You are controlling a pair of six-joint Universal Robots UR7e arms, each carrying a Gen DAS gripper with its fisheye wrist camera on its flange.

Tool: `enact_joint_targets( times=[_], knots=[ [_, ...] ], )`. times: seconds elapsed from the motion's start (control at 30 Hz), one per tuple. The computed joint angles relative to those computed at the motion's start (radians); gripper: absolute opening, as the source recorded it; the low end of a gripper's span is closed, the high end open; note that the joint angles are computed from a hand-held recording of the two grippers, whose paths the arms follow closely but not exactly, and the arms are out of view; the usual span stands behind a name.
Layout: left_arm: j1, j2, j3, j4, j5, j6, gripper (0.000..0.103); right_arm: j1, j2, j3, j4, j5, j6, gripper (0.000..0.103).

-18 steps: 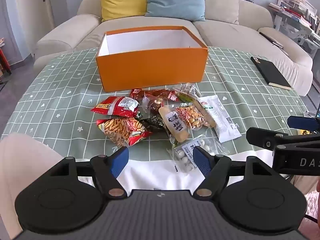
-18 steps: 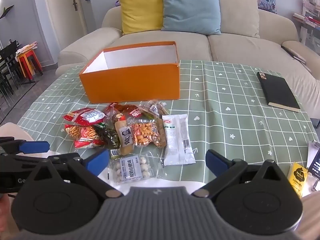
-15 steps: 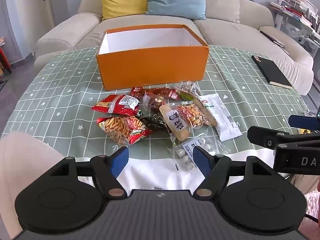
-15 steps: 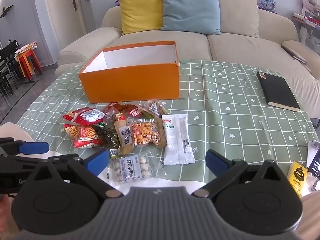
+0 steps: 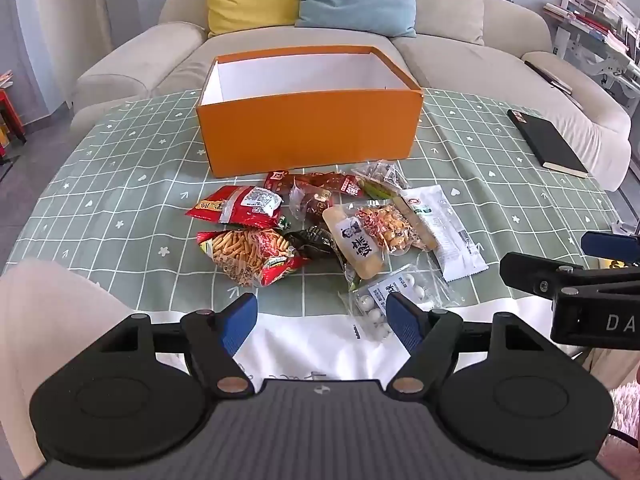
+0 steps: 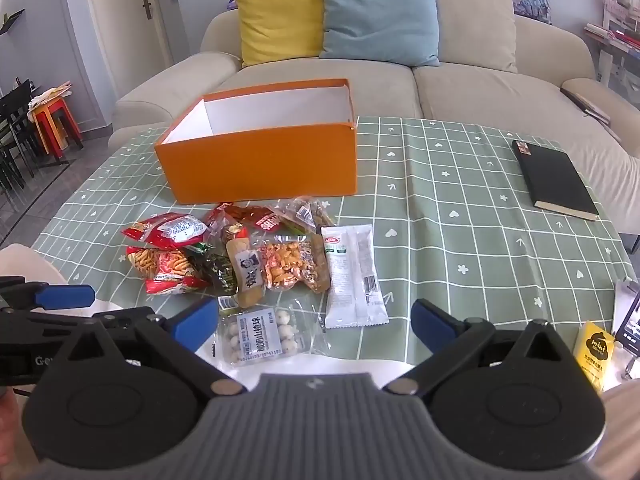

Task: Organize snacks

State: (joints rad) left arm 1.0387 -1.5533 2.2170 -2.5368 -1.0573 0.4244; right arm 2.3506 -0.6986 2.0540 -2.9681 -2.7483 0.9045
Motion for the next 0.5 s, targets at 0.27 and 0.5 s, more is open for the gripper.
enact_joint_targets(
  times=[0.27, 0.5],
  knots=[
    [-0.001, 0.002, 0.001, 0.002, 0.008, -0.001, 0.086, -0.010, 0.007, 0.002, -0.037, 0.004, -0.031, 0.099],
    [-0.003, -0.002, 0.002, 0.006, 0.009, 0.000, 0.086, -0.007, 0.004, 0.001, -0.021, 0.006, -0.018, 0.099]
  ],
)
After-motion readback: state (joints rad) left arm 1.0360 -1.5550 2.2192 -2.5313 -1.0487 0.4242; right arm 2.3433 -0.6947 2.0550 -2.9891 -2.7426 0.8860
